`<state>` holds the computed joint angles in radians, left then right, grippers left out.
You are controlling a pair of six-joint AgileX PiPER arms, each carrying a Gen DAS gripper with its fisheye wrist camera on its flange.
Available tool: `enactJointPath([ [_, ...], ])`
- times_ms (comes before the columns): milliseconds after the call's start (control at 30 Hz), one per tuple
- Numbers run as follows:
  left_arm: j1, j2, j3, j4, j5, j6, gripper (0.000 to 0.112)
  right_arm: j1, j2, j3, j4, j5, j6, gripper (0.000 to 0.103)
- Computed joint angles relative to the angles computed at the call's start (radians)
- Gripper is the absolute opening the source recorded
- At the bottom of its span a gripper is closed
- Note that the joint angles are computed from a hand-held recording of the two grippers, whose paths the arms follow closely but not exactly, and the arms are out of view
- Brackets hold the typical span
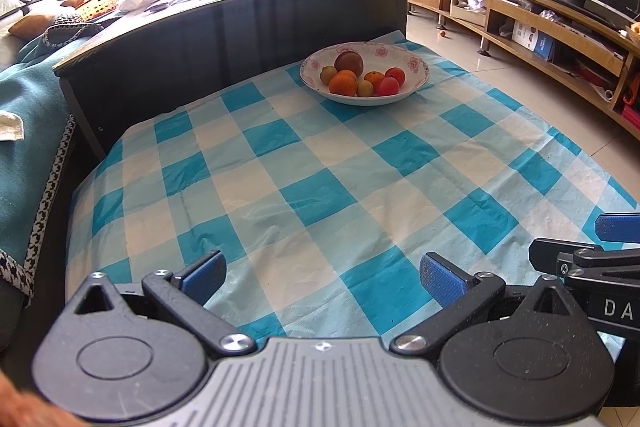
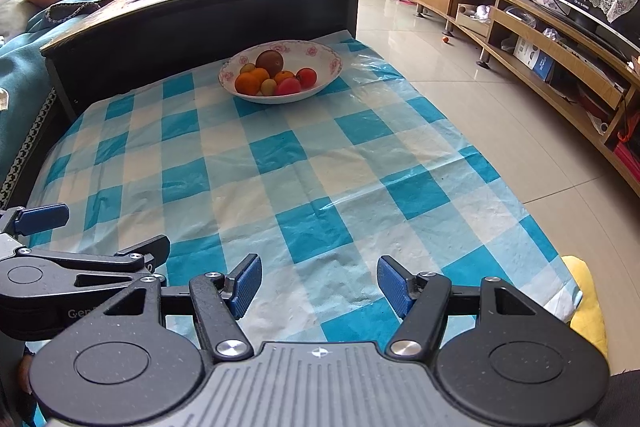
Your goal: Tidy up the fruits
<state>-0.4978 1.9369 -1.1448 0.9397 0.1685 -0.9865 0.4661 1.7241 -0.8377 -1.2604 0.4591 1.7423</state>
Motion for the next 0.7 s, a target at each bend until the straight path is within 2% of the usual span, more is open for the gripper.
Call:
enactJointPath([
  [700, -0.010, -0.015, 0.036, 0.047, 0.022, -0.057, 0.103, 0.017, 0.003, 0.016, -0.002, -0.006, 0.009, 0.059],
])
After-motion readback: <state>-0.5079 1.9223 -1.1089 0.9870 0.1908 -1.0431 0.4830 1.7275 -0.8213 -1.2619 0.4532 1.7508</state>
